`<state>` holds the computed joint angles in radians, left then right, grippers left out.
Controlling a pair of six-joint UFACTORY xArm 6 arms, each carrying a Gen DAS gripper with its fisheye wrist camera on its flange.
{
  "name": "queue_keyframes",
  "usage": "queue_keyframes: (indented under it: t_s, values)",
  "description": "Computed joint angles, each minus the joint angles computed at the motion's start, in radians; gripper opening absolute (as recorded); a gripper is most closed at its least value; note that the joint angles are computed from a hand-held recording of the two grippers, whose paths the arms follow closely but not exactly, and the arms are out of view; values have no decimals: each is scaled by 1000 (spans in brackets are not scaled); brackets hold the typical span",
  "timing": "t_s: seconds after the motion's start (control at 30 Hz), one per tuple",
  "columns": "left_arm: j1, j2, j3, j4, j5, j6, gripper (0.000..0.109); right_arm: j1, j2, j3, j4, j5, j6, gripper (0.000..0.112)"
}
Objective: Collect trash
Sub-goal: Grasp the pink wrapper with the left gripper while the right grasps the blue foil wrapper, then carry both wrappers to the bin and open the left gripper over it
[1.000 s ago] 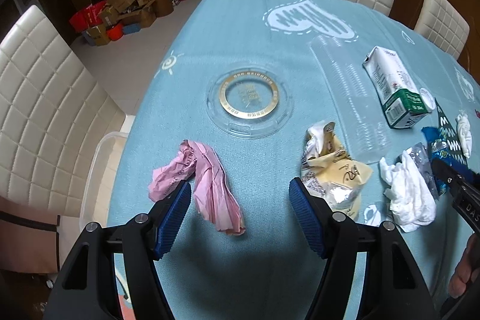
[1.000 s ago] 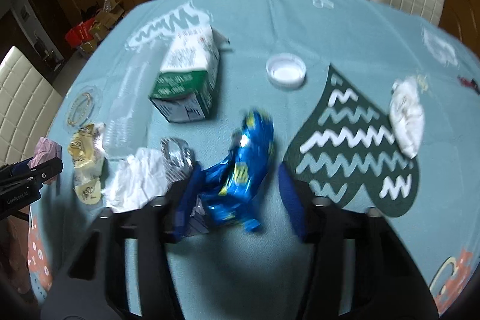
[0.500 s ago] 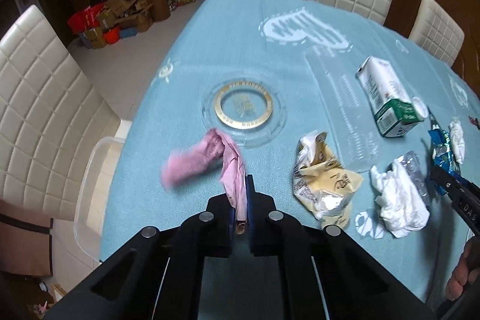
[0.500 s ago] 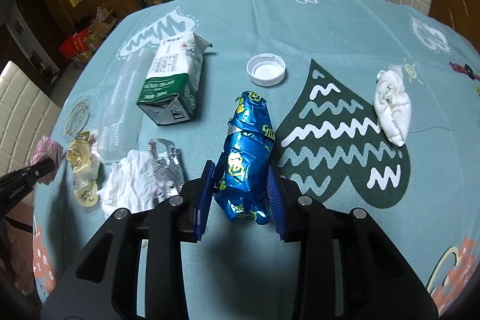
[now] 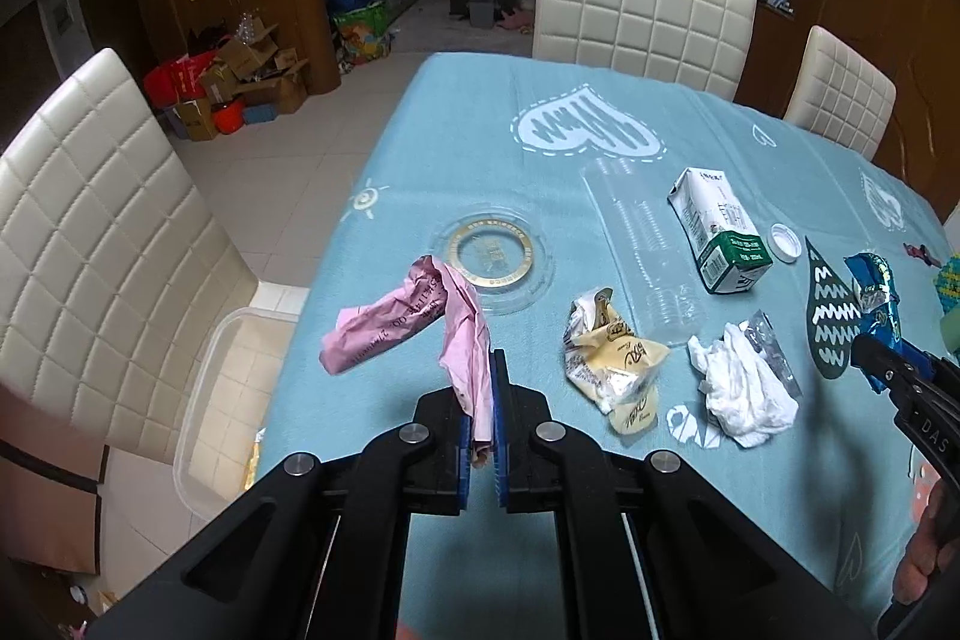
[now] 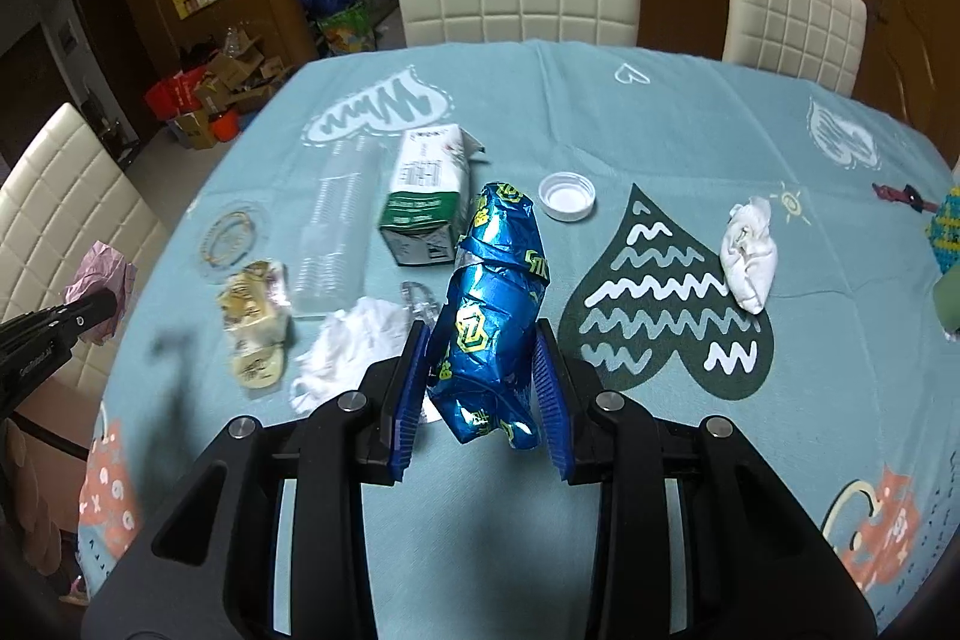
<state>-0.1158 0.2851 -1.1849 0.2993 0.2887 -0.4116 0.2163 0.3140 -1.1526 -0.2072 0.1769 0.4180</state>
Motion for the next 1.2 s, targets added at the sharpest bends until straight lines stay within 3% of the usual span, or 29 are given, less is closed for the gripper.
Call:
queue_keyframes:
  t_s: [0.43, 0.83, 1.2]
  values:
    - [54, -160, 196, 81, -67, -61, 6, 72, -82, 94, -62, -31, 47, 37]
    - [157, -285, 338, 172, -104, -136, 6, 179, -69, 69, -36, -39, 14, 37]
    - [245, -344, 407, 179, -125, -138, 6, 263, -28, 4, -33, -30, -12, 37]
